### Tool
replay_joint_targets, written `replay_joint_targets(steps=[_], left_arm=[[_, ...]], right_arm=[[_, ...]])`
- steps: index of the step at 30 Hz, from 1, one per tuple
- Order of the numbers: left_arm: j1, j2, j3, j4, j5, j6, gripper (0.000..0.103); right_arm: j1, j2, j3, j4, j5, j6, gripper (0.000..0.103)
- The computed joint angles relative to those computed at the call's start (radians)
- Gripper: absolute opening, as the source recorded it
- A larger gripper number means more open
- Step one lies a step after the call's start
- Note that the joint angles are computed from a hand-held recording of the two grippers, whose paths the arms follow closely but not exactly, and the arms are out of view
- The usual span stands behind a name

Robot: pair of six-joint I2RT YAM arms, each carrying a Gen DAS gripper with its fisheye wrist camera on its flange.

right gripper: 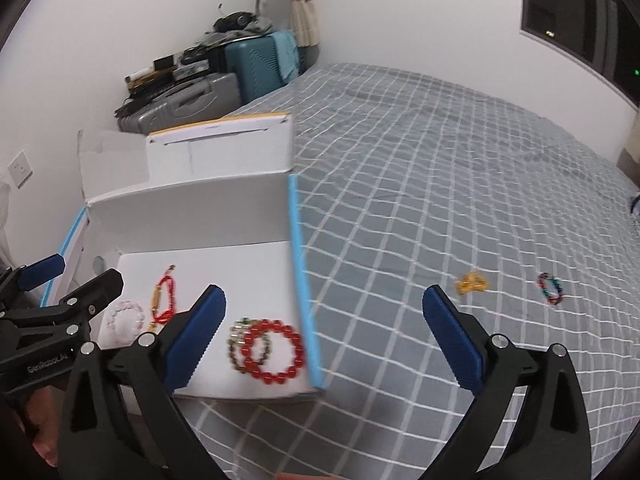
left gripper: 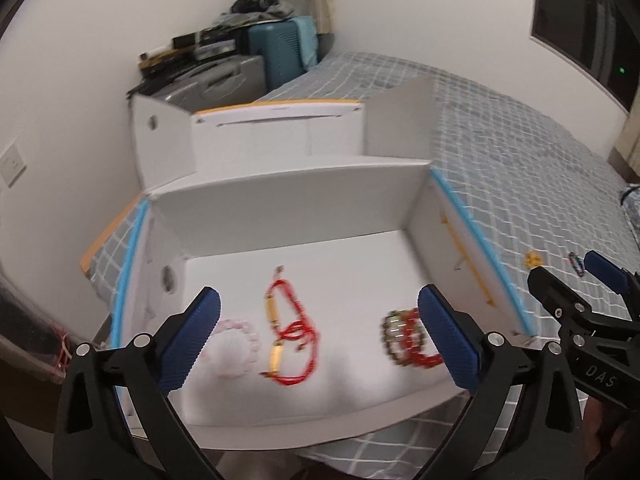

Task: Organize jewelry
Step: 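Move both tools back over the bed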

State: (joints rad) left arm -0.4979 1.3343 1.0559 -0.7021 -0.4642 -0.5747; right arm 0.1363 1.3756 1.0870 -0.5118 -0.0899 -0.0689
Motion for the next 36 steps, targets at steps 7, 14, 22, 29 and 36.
replay_joint_targets(steps=[7, 14, 22, 29, 36], left_arm=[[-0.122, 0.168, 0.158, 0.008, -0.024, -0.020, 0.097], [-0.213, 0.344, 0.314, 0.042, -0.029, -0.020, 0.097], [-0.272, 0.579, 0.543, 0.039, 0.001, 0.000, 0.097], [-0.288, 0.822, 0.808, 0.017, 0.055, 0.027, 0.097], [-0.280, 1.147, 1.223, -0.100, 0.109, 0.053, 0.097]], right_arm=[[-0.204, -0.003, 0.023, -0.015, -0.072, -0.087, 0.095], [-0.402, 0.077, 0.065, 0.001, -0.133, -0.177, 0.095], [-0.572, 0.248, 0.169, 0.026, -0.175, -0.229, 0.095], [-0.662, 0.450, 0.324, 0.033, -0.164, -0.260, 0.095], [-0.713, 0.656, 0.493, 0.044, -0.155, -0.266, 0.095]])
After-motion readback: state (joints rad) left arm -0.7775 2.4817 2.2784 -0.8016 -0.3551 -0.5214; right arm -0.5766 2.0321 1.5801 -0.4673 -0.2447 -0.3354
